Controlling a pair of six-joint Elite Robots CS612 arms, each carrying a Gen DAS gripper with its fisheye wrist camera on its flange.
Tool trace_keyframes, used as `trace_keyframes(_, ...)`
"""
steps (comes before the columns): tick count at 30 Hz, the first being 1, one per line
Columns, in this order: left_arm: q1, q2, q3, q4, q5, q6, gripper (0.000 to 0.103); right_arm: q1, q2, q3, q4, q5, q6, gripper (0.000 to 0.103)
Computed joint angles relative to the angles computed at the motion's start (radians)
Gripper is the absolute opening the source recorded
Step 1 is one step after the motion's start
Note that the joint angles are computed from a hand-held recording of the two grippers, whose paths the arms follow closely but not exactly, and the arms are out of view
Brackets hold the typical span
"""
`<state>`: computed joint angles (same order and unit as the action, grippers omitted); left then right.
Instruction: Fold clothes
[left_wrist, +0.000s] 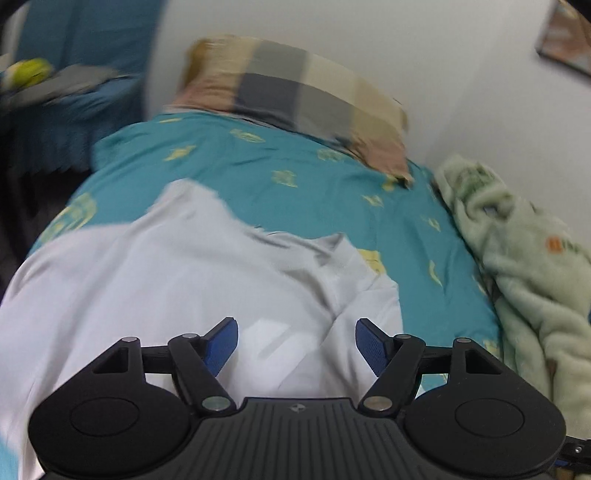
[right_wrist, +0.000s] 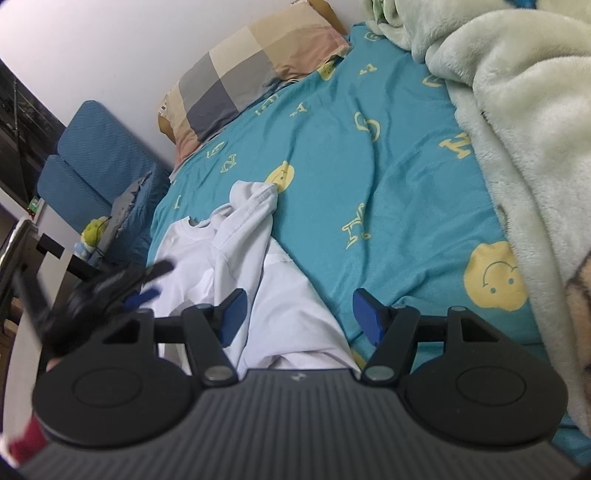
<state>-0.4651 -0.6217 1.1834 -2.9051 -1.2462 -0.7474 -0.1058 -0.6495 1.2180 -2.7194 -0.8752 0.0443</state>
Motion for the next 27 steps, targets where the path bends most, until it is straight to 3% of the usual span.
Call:
trace_keyframes(3, 0.027, 0.074, -0.142, 0.070, -0.150, 0.080, 0.072, 0.006, 0.017, -0.024, 0.021, -0.026, 0.006, 0.065)
trace_keyframes(5, 0.029, 0.124, -0.240, 0.167, -0.203, 0.141, 0.065, 0.009, 0.029, -0.046, 0.052, -0.035, 0.024, 0.067)
trace_keyframes(7, 0.026, 0.169, -0.329, 0.268, -0.220, 0.213, 0.036, 0.010, 0.037, -0.056, 0.060, -0.032, 0.042, 0.067)
trace_keyframes(8, 0.021, 0.185, -0.363, 0.302, -0.210, 0.251, 0.007, 0.010, 0.038, -0.056, 0.055, -0.030, 0.046, 0.067)
trace_keyframes(12, 0.003, 0.253, -0.503, 0.351, -0.148, 0.386, 0.007, 0.009, 0.030, -0.031, -0.015, -0.050, 0.077, 0.067)
trace_keyframes(17, -0.003, 0.384, -0.771, 0.477, -0.106, 0.391, 0.007, 0.010, 0.040, -0.042, -0.040, -0.080, 0.106, 0.067)
trace_keyframes(19, -0.005, 0.406, -0.804, 0.518, -0.105, 0.405, 0.009, 0.011, 0.044, -0.047, -0.030, -0.082, 0.101, 0.067)
trace_keyframes(22, -0.003, 0.385, -0.744, 0.498, -0.104, 0.370, 0.024, 0.013, 0.046, -0.050, -0.021, -0.098, 0.089, 0.067)
trace_keyframes(24, 0.002, 0.323, -0.618, 0.413, -0.104, 0.326, 0.042, 0.014, 0.048, -0.054, -0.013, -0.100, 0.090, 0.067)
trace_keyframes(27, 0.004, 0.229, -0.437, 0.281, -0.066, 0.282, 0.055, 0.014, 0.048, -0.055, -0.017, -0.097, 0.086, 0.067)
